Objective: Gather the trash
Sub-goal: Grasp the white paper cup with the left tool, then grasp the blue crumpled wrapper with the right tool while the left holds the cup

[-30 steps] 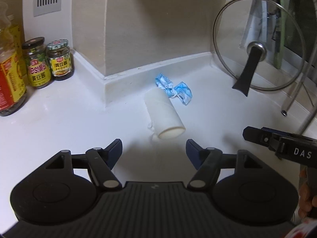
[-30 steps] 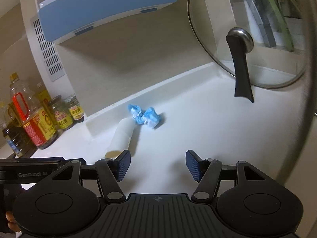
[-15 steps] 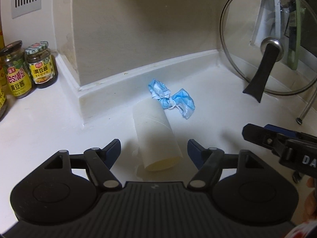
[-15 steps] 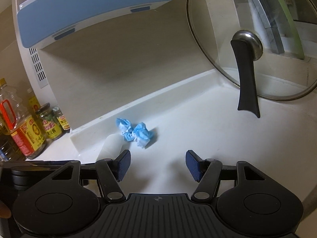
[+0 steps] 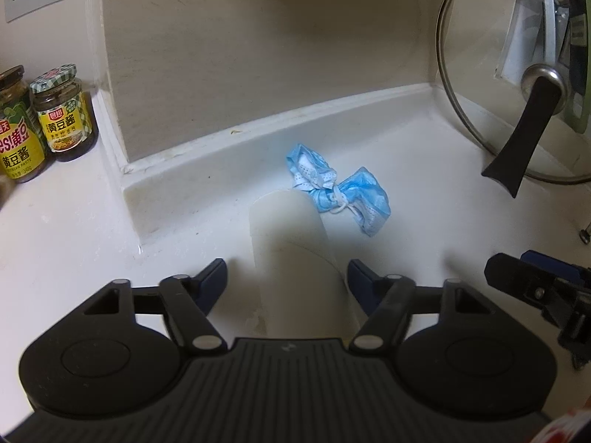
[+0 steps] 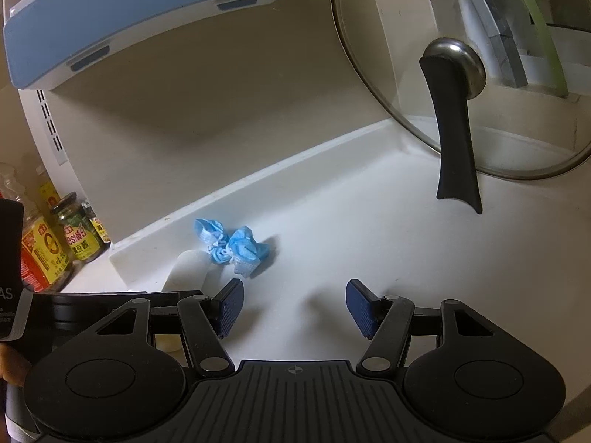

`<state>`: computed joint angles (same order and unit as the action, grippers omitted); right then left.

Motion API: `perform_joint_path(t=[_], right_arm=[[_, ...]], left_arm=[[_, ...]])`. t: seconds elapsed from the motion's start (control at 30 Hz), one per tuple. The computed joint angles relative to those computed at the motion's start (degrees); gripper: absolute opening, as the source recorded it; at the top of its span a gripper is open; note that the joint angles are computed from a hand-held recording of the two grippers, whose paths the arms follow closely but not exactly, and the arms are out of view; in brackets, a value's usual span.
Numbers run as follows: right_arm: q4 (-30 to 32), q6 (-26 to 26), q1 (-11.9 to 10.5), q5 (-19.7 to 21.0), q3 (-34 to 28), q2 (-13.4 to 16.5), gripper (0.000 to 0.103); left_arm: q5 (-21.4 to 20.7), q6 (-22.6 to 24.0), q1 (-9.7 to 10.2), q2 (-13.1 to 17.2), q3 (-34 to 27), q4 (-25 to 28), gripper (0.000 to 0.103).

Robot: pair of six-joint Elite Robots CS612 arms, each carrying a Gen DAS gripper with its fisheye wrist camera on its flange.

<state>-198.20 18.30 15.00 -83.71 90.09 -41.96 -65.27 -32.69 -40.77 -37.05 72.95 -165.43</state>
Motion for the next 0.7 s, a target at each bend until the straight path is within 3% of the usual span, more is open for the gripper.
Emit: perform_joint_path(t=[0.1,0.37,0.7], right_arm=[[0.2,-0.4,-0.1,0.6,-0.7,0.4,0.062],[-0.1,-2.5,0.1,2.9,-3.7,2.2,0.062],[3.4,-7.4,0.6,5.3,-10.3,5.8,0.061]], left_arm=[[-0.9,0.5,0.25,0.2,-0.2,0.1,0.047],[0.7,2.2,0.21,-2.0,4.0,-2.7,0.046],[4.2,-1.6,0.71,-7.6,13.3,-6.5,0.046]])
